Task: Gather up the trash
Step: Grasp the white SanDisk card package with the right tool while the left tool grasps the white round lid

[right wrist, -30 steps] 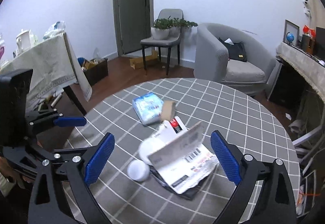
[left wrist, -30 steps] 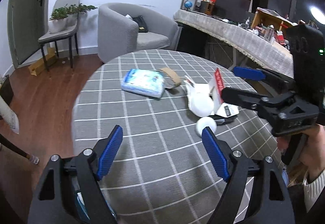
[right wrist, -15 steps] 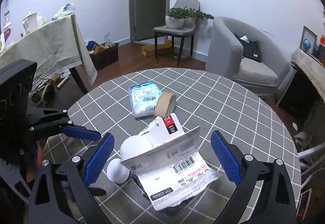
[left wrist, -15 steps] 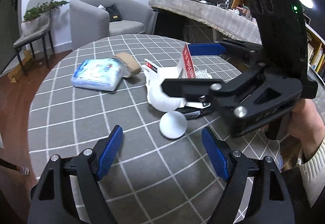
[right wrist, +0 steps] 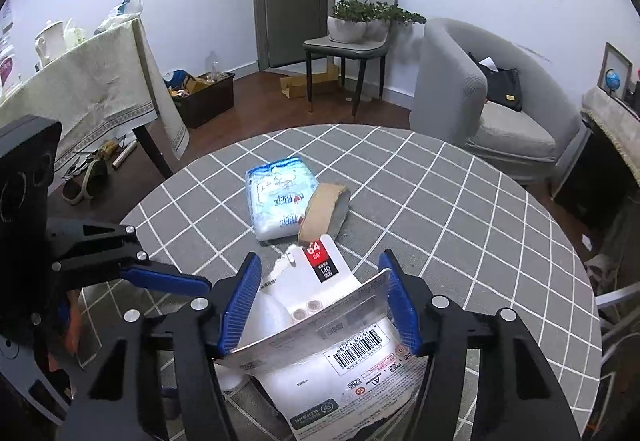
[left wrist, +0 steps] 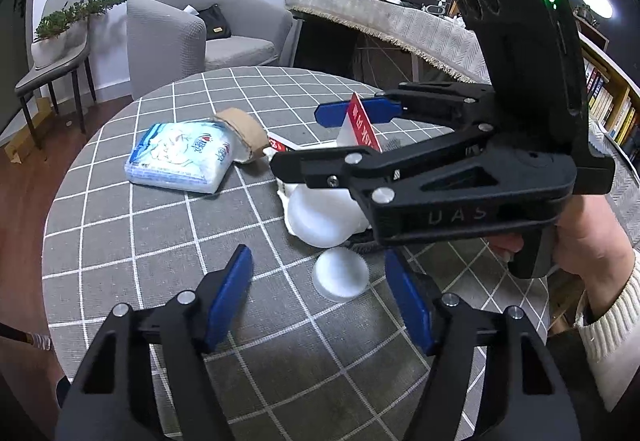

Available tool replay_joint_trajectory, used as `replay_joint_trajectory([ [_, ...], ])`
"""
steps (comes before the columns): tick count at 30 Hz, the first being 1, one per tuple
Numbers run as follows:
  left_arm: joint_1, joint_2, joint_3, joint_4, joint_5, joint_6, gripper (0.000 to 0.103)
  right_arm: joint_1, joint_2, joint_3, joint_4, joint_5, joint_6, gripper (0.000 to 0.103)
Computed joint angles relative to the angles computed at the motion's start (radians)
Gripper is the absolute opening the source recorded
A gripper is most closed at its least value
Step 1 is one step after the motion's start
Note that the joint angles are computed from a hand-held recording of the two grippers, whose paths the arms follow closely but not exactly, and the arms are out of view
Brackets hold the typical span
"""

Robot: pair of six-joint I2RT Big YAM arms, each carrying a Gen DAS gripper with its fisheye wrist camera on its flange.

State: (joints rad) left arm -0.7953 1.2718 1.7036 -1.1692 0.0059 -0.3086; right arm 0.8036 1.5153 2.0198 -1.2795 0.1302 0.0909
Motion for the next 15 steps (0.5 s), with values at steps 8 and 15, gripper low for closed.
replay_joint_trajectory([
  [8, 0.003, -0.014, -0.008, -0.014, -0.002, 0.005, 0.071, 0.02, 0.009, 0.026, 0.013, 0.056, 0.004, 0.061],
  [15, -0.001, -0.017, -0.01, -0.01, 0.005, -0.001, 0.065, 0.045, 0.016, 0.048, 0.041, 0.157, -0.013, 0.061],
])
